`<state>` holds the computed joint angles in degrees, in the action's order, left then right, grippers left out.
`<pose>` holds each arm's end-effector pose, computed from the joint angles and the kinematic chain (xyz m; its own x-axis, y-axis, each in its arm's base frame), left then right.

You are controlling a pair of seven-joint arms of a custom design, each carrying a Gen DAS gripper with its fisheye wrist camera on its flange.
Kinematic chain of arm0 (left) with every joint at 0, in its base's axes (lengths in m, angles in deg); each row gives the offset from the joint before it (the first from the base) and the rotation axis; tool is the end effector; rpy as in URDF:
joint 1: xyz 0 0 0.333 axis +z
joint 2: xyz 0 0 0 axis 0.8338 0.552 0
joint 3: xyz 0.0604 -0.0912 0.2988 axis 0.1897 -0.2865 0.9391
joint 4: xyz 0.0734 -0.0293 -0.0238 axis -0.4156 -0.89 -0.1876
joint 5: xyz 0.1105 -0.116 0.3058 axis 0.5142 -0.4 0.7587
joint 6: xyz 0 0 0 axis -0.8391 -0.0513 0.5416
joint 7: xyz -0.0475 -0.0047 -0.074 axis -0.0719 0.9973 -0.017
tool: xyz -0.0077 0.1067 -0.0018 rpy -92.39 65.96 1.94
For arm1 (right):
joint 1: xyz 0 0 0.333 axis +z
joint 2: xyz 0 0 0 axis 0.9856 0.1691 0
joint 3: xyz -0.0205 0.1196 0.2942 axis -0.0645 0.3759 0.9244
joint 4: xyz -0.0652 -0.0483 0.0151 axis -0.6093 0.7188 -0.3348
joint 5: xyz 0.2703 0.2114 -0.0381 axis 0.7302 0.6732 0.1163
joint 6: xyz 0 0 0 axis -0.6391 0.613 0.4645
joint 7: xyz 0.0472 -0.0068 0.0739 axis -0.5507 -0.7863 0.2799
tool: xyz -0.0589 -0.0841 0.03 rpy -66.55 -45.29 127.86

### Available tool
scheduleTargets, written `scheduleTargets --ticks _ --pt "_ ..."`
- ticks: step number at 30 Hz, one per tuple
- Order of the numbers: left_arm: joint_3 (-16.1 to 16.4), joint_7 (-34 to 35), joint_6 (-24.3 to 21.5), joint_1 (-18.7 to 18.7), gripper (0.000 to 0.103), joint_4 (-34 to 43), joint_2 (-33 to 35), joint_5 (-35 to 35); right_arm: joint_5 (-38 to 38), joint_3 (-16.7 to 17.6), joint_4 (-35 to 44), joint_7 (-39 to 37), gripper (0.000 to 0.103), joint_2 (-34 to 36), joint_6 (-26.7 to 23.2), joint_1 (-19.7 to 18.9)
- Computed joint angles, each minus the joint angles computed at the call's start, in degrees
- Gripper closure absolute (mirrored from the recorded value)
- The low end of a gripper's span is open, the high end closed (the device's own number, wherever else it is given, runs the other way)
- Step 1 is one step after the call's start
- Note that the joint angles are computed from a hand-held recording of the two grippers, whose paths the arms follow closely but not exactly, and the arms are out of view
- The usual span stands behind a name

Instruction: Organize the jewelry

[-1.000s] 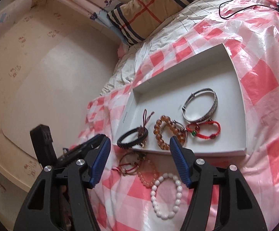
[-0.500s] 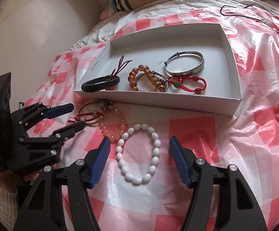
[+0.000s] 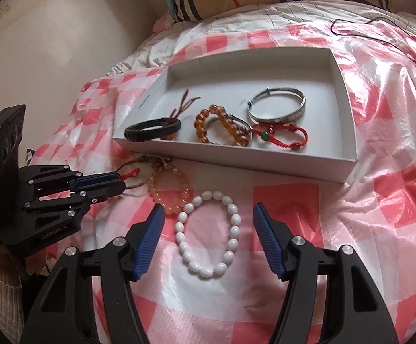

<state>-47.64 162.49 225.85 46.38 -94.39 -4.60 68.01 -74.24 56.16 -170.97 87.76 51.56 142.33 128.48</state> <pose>0.5490 -0.2356 0.4093 -0.5634 -0.8261 -0.0091 -0.7039 0.4858 -0.5182 0.4649 0.4874 0.3961 0.1150 -0.9241 -0.3646 -0.8200 0.1188 -0.5598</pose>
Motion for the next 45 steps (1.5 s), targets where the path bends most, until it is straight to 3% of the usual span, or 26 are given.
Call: scheduleTargets --ticks 3,6,8,12,14,17,19,20,22,24,27,32,35,38,40,43,44,45 --pt "-4.55 7.15 -0.11 4.27 0.094 -0.60 -1.15 -9.02 3.44 4.04 3.73 -4.63 0.040 2.13 -5.49 -2.49" --pt "-4.44 10.50 0.11 3.94 0.094 -1.33 -2.11 -11.85 3.75 2.99 3.43 -3.42 0.040 2.02 -4.93 -1.72" --pt "-0.94 6.53 1.55 0.52 0.094 -2.12 -2.17 -6.41 3.94 2.80 3.44 -2.80 0.040 2.16 -4.35 -1.69" --pt "7.19 -6.09 5.30 -6.79 0.093 -2.88 -1.03 11.49 0.91 0.19 3.49 0.04 0.040 1.31 -4.45 1.20" --pt "9.10 -9.60 5.55 -8.74 0.092 -2.54 -0.29 18.14 0.44 1.48 3.81 -0.90 0.040 1.24 -4.19 0.83" --pt "13.51 -17.67 3.87 -12.79 0.075 -0.78 1.64 29.39 4.57 6.33 5.30 -5.27 0.040 3.30 -2.62 -2.65" --pt "13.50 -20.21 2.87 -12.77 0.073 -0.04 2.50 32.34 6.96 6.94 7.05 -7.16 0.040 4.77 -3.44 -3.00" --pt "12.02 -20.05 1.67 -11.55 0.074 0.49 2.76 31.33 7.70 6.87 7.44 -7.80 0.040 5.12 -3.34 -2.95" --pt "6.28 -14.39 -1.52 -6.81 0.093 1.61 3.06 23.62 9.14 6.58 8.30 -8.63 0.040 5.89 -2.98 -2.82" --pt "4.57 -13.20 -2.67 -5.27 0.094 1.71 2.84 21.46 10.35 5.91 9.24 -8.81 0.040 6.74 -2.81 -2.57" --pt "-2.69 -2.83 -4.87 2.09 0.094 1.55 1.86 6.57 11.06 4.32 11.70 -8.57 0.040 8.24 -4.47 -1.63" --pt "-8.66 12.82 -6.37 8.67 0.094 -0.69 -1.44 -14.38 9.49 2.53 22.33 -9.51 0.040 13.27 -14.96 0.04" --pt "-9.84 20.35 -7.69 10.50 0.094 -1.44 -3.10 -24.11 7.81 2.63 34.13 -13.50 0.042 18.77 -26.63 0.93" --pt "-8.54 22.49 -6.77 9.10 0.094 -2.28 -4.09 -27.22 7.20 3.95 42.86 -20.08 0.060 22.86 -33.60 1.24" --pt "-5.57 18.85 -3.57 5.86 0.094 -3.26 -4.24 -22.87 8.55 5.56 44.15 -24.36 0.084 23.38 -34.08 0.55" --pt "-2.67 15.91 -0.58 2.27 0.089 -3.85 -3.69 -17.88 10.38 6.11 38.64 -24.94 0.088 20.70 -29.39 -0.16" --pt "-1.71 14.59 0.49 1.11 0.078 -4.10 -3.43 -15.20 11.08 6.27 35.48 -23.94 0.088 19.33 -26.23 -0.66" --pt "0.15 11.51 2.05 -0.81 0.057 -4.41 -3.02 -10.41 12.22 6.78 31.62 -22.72 0.088 17.78 -21.95 -1.55"
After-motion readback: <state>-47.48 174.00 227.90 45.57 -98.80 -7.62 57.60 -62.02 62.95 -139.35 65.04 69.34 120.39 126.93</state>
